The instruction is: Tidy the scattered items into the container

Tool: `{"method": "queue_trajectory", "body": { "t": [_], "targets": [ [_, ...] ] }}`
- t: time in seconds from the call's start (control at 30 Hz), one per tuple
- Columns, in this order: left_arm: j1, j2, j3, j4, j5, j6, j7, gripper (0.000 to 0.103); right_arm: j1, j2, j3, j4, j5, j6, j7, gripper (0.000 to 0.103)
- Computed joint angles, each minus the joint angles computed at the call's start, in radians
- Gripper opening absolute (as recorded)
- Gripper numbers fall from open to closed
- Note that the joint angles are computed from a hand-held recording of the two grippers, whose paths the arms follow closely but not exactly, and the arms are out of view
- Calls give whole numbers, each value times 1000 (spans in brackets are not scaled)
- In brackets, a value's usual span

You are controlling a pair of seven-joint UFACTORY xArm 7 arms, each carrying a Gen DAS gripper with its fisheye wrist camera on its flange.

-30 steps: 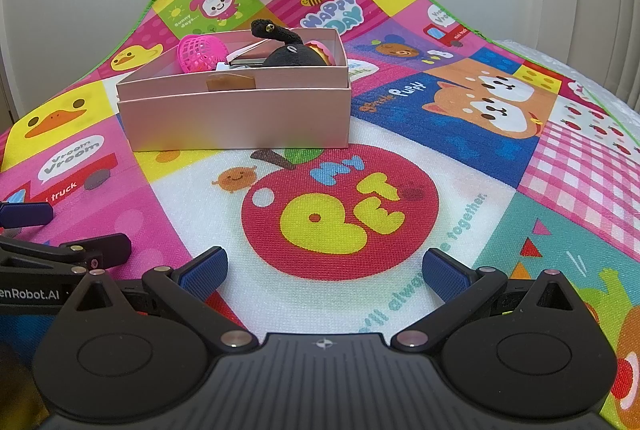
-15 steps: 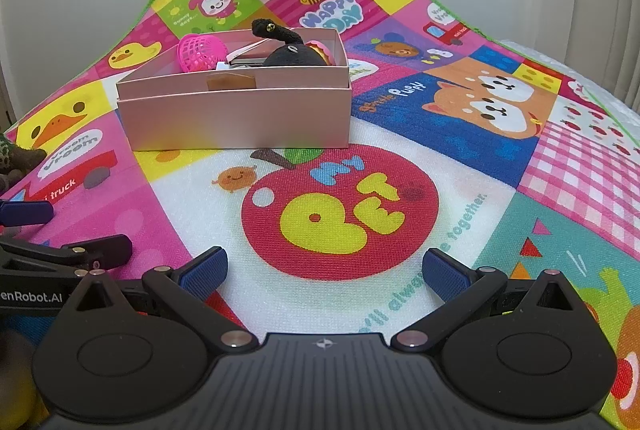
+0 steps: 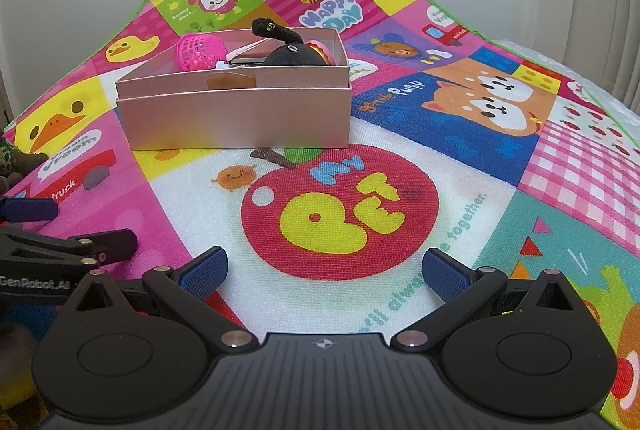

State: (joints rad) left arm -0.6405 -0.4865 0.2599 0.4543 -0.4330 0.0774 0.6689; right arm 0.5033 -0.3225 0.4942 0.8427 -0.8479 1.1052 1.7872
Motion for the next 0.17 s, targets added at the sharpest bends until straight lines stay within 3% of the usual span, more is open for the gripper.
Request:
{"method": "queue_trajectory", "body": {
  "t": [0.17],
  "targets": [
    [-23, -2, 23, -2, -7, -11, 10, 103, 1, 0, -1, 0, 0, 0, 0, 103]
  ]
}}
